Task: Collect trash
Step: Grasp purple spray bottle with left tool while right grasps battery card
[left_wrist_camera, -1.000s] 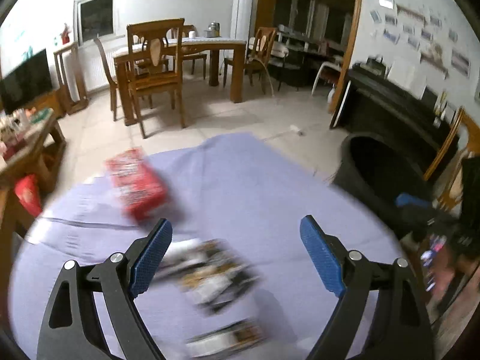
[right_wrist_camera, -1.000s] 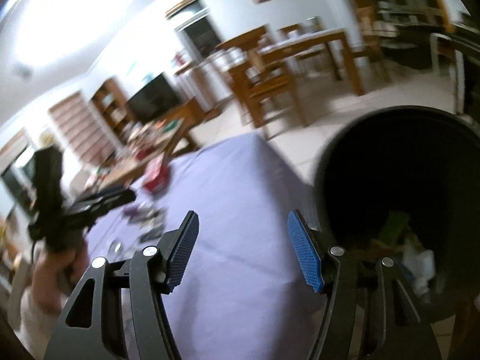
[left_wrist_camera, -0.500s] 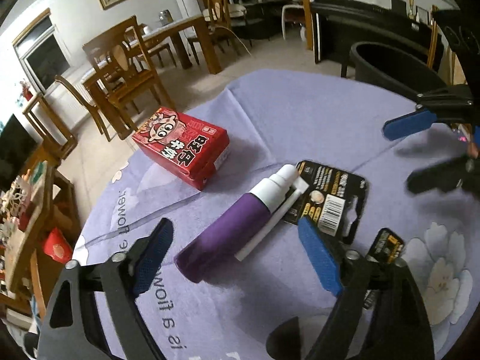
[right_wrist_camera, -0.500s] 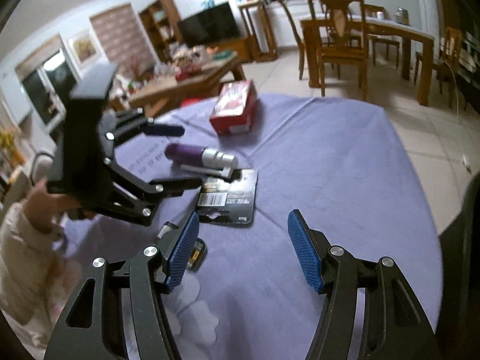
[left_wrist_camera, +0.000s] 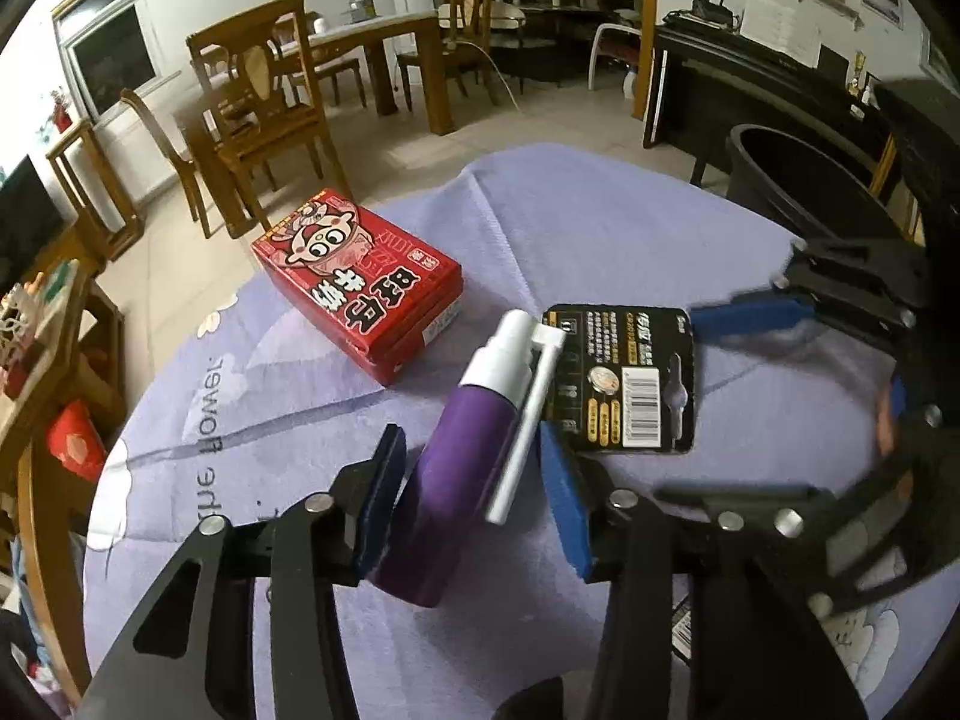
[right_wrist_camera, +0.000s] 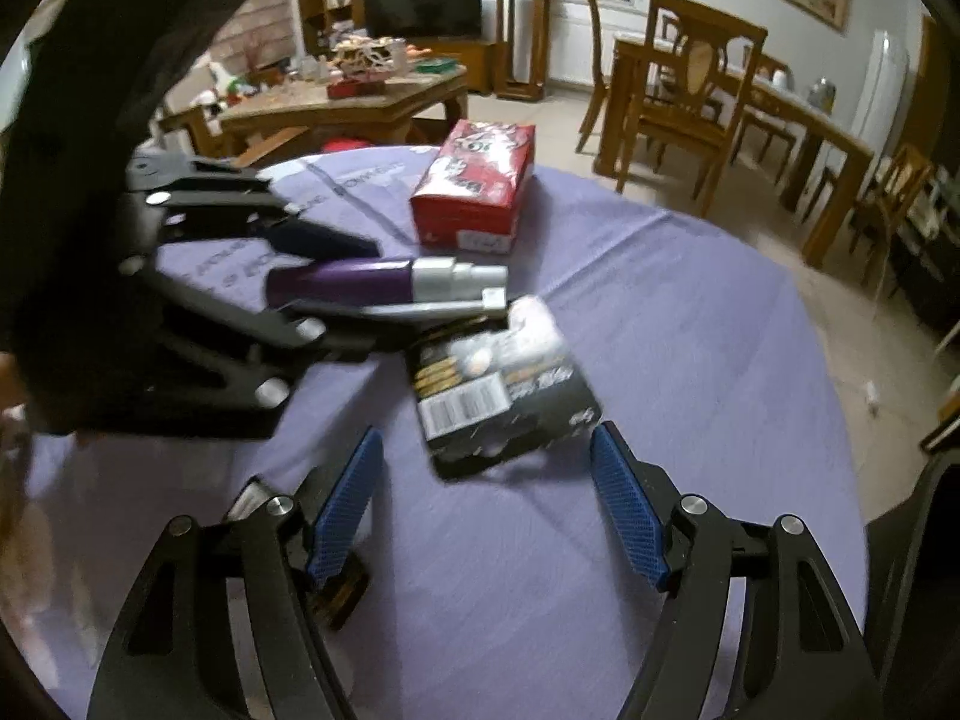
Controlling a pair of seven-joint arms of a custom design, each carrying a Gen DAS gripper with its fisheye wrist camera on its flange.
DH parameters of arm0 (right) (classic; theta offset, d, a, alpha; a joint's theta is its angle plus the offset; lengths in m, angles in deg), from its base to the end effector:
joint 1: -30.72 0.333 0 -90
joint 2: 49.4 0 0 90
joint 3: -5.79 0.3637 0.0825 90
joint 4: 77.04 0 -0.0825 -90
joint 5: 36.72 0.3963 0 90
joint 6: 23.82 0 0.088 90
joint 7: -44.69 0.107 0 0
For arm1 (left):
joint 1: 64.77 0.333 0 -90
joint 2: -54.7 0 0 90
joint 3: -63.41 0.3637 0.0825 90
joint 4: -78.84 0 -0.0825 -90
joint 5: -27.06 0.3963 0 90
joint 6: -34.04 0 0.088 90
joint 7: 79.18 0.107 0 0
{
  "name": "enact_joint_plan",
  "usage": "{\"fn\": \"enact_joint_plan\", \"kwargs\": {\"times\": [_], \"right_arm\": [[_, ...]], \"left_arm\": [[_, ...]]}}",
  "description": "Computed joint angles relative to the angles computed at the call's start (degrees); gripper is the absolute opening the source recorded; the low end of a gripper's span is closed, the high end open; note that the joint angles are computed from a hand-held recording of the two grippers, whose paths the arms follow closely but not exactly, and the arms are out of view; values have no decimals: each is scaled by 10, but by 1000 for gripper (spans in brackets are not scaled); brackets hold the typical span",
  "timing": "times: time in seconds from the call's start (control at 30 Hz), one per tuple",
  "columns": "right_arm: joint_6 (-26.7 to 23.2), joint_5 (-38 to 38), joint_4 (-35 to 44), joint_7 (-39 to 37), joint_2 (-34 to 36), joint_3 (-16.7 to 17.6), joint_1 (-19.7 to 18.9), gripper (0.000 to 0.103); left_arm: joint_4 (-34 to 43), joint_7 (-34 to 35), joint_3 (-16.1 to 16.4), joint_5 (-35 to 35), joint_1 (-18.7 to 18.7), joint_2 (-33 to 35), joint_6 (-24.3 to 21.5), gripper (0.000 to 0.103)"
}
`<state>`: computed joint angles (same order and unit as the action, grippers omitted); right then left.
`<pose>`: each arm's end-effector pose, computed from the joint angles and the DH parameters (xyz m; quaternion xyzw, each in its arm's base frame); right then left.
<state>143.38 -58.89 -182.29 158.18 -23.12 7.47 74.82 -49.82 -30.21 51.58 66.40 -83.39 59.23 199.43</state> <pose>0.4855 0.5284 0.3830 -0.8668 0.3863 -0.1451 0.2800 0.4811 -0.3235 0.4263 -0.5137 0.7995 -0.2342 0.2053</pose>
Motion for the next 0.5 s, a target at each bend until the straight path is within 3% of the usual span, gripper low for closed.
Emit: {"fn": "enact_joint_plan", "kwargs": {"times": [0.1,0.23,0.3,0.33,0.43,0.5], "right_arm": [[-5,-16,27,-1,18,-14,7,79],[-8,5,48,-47,35,14,-22,83],[-18,62,60,-103,45,64,-64,73],[-16,71,58,-106,43,67,-68,67],[-20,93,54,-118,38,62,-62,66],[-7,125,40,-137,31,84,-82,66]], "left_arm": [[-10,0,-4,-26,2,-7,3,35],[-24,-17,-3,-56,8,-16,13,33],[-30,-27,-3,-57,11,-21,17,33],[-34,-37,-3,-51,13,-24,19,33],[-40,-51,-4,-46,18,-26,31,32],[-42,-57,-4,-44,21,-27,36,32]]}}
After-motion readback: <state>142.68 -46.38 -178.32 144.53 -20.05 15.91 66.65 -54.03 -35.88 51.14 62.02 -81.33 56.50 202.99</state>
